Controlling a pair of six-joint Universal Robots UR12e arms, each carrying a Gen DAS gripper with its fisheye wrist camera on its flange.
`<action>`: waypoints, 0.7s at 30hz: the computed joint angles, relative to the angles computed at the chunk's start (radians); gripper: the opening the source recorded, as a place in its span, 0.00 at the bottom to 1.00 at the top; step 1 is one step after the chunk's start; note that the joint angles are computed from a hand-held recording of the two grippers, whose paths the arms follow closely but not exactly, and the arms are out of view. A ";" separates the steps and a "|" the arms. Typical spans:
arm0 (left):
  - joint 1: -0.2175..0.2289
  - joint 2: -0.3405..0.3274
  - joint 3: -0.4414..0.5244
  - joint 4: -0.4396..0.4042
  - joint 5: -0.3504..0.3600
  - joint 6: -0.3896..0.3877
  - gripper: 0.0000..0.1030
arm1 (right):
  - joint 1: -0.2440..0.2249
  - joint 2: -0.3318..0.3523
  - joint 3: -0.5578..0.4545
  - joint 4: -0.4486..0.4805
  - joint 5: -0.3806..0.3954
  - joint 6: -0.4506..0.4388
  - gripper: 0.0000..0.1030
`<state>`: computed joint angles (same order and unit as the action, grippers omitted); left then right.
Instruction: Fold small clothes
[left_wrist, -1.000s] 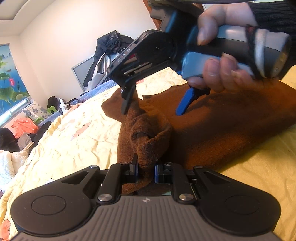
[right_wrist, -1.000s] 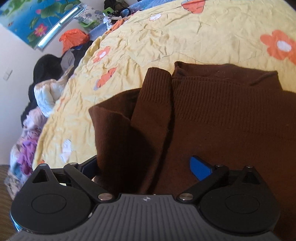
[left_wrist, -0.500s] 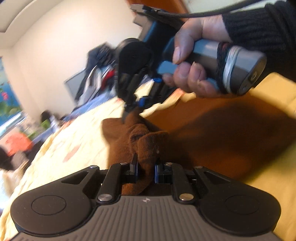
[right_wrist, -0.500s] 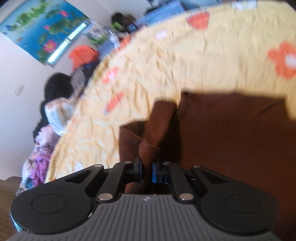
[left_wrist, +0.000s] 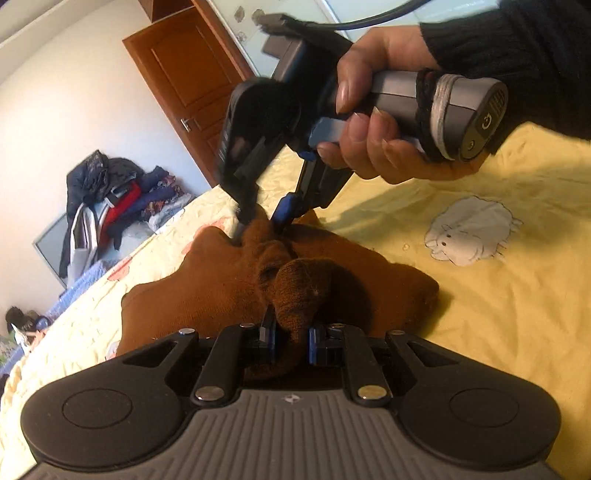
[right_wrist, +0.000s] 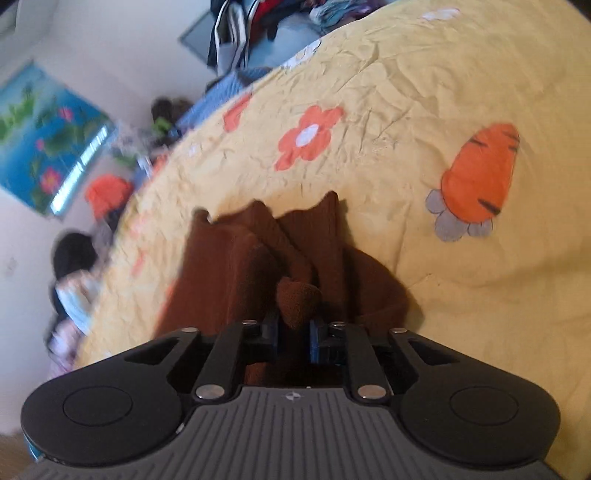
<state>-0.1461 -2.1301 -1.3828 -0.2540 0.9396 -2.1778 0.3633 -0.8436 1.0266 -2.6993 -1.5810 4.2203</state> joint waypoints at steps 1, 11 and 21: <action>-0.001 0.001 0.001 -0.002 0.005 0.000 0.14 | -0.002 0.006 -0.005 -0.021 0.001 0.006 0.47; 0.001 0.021 -0.021 0.016 -0.050 0.007 0.14 | -0.001 0.006 -0.045 0.013 -0.030 -0.158 0.18; 0.079 0.033 0.024 -0.307 -0.218 0.133 0.43 | 0.014 -0.044 0.082 -0.050 -0.153 -0.034 0.61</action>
